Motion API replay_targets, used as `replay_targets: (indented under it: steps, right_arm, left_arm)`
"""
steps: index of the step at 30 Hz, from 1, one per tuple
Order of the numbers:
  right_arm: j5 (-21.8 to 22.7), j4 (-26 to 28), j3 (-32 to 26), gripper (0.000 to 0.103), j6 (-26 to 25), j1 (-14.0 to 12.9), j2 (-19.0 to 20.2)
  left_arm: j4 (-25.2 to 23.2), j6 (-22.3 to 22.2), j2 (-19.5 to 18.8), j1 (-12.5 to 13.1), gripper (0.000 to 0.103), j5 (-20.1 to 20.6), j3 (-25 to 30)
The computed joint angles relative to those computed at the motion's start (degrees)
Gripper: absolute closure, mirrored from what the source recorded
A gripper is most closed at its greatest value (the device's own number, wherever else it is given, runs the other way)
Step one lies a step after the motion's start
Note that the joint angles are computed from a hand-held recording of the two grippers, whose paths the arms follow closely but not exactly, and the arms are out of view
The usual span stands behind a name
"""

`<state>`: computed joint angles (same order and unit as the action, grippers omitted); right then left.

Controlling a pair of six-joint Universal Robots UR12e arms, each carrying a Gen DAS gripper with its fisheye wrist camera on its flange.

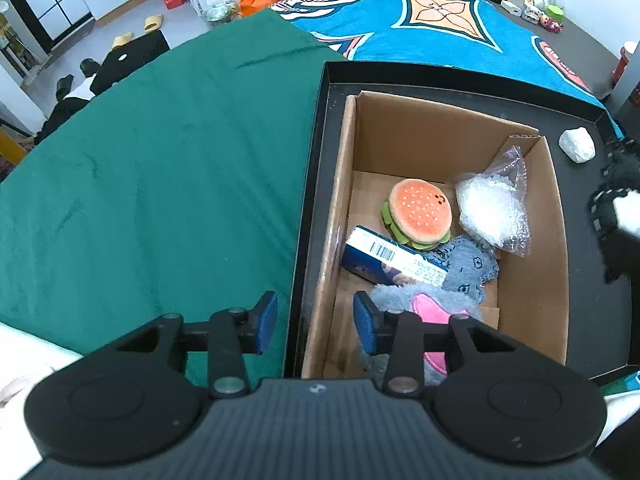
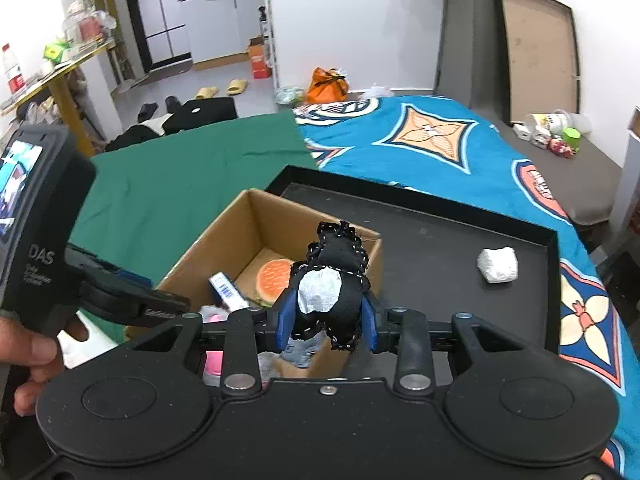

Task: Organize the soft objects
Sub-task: 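Carry the keychain over the cardboard box and release it inside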

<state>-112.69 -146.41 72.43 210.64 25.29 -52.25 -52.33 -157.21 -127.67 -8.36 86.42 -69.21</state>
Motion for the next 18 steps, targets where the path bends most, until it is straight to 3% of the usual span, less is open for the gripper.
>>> replay_targets:
  steps: [7,18]
  right_arm:
    - [3.0,1.2,-1.1,0.057,-0.5,0.0,0.4]
    - [3.5,-0.1,2.5,0.052,2.9,-0.5,-1.8]
  left_arm:
    - [-0.8,-0.8,-0.1,0.4,0.090,-1.2,0.3]
    - [0.1,-0.6,0.2,0.4,0.092,-1.7,-0.2]
